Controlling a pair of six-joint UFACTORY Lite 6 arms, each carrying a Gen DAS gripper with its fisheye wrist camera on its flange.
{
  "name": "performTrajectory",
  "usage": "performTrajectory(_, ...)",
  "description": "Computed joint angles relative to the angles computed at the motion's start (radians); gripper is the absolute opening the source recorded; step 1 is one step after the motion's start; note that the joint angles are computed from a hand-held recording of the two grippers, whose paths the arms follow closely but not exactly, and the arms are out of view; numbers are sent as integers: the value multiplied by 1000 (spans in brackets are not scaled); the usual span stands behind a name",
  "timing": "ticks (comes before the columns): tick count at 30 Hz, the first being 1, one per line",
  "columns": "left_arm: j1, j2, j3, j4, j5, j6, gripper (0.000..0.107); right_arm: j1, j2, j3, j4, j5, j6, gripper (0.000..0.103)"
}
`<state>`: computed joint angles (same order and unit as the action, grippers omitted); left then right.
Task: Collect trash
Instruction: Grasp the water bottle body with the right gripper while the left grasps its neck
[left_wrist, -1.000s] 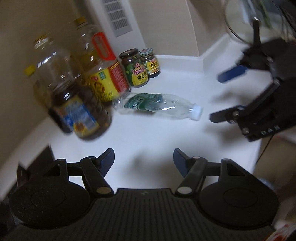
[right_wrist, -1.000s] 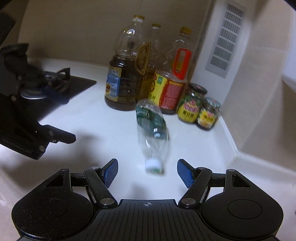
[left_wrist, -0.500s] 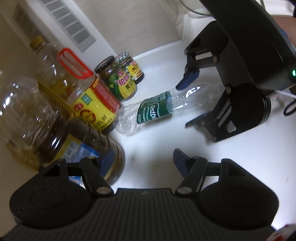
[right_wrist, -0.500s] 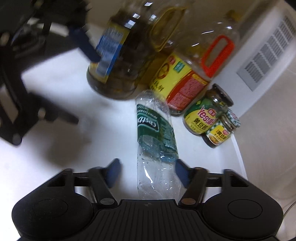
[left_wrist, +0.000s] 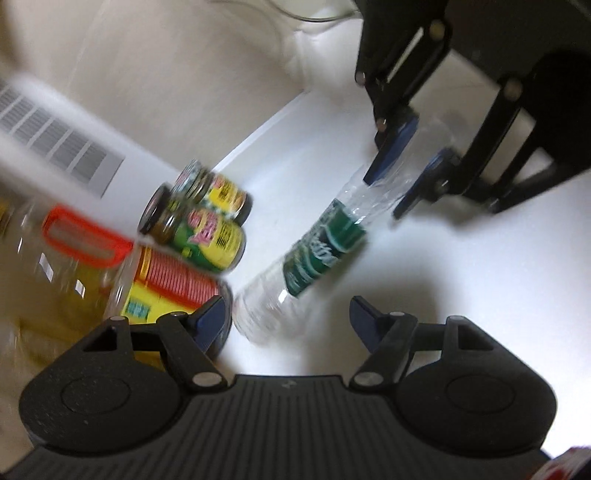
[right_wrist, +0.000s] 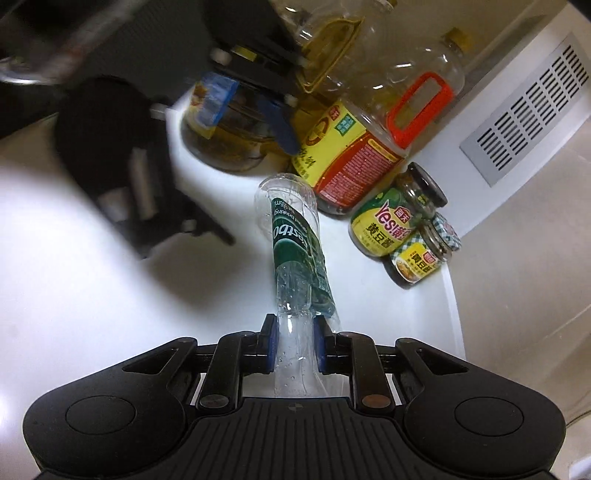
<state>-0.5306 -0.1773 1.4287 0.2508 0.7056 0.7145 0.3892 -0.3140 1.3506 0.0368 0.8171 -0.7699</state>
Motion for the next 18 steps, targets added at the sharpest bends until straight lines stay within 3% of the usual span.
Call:
performTrajectory(2,-24,27,19,1,4,49,71,-61,-35,-13,92,37,-112,20)
performTrajectory(7,-98,73,43,43,35,111,55,-206,-106,-46,259,107,-302,20)
performTrajectory(11,-160,98,67,133,37,21,31,-289,-143,-82,319,136,-359,20)
performTrajectory(16,-194,164,158,147,96,-13,30,-285,-213,-182,268,58,-331,21)
performTrajectory(18,-221,166,172,170,127,-42,30,-260,-232,-211,218,17,-284,26)
